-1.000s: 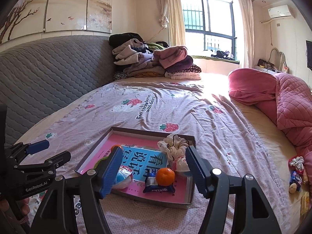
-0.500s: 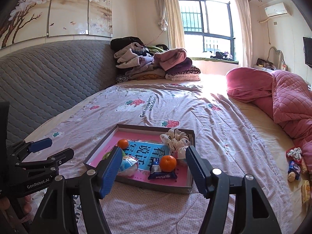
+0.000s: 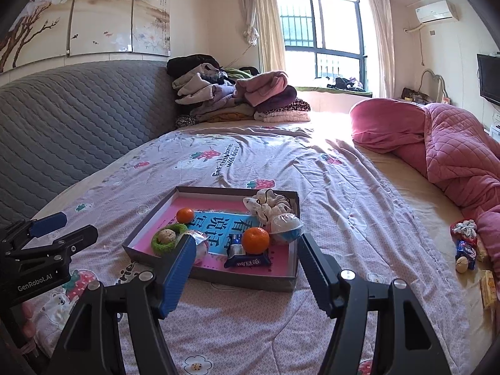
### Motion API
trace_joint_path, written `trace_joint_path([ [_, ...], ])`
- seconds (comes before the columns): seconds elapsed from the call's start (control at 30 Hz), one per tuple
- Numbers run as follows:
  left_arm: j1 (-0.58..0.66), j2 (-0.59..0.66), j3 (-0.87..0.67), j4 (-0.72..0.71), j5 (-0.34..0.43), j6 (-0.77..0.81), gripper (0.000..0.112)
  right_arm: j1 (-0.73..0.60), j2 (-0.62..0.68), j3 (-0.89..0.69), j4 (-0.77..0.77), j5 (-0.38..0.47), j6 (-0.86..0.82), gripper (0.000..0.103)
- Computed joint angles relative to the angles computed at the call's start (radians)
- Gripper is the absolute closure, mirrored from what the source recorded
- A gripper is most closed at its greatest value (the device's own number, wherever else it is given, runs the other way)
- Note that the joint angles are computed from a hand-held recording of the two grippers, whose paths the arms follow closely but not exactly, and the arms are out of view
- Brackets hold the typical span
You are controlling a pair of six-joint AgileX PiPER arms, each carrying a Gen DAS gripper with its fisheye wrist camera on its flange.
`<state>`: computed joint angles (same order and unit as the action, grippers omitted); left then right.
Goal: Organize objects
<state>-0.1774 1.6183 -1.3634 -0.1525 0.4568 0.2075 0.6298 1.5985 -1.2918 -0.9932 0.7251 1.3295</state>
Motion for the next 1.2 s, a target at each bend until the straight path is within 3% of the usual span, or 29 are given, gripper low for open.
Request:
trace_joint_path([
  [0.6, 0.024, 0.001, 0.103, -0.103, -0.037, 0.111, 0.038, 0.016, 0.046, 0.077, 0.005, -0.041, 0.084, 0.036],
  [1.2, 0.035, 0.016, 0.169, -0.18, -0.085, 0.19, 0.038, 0.078, 0.075, 0.133, -0.132, 0.013, 0.259, 0.036],
])
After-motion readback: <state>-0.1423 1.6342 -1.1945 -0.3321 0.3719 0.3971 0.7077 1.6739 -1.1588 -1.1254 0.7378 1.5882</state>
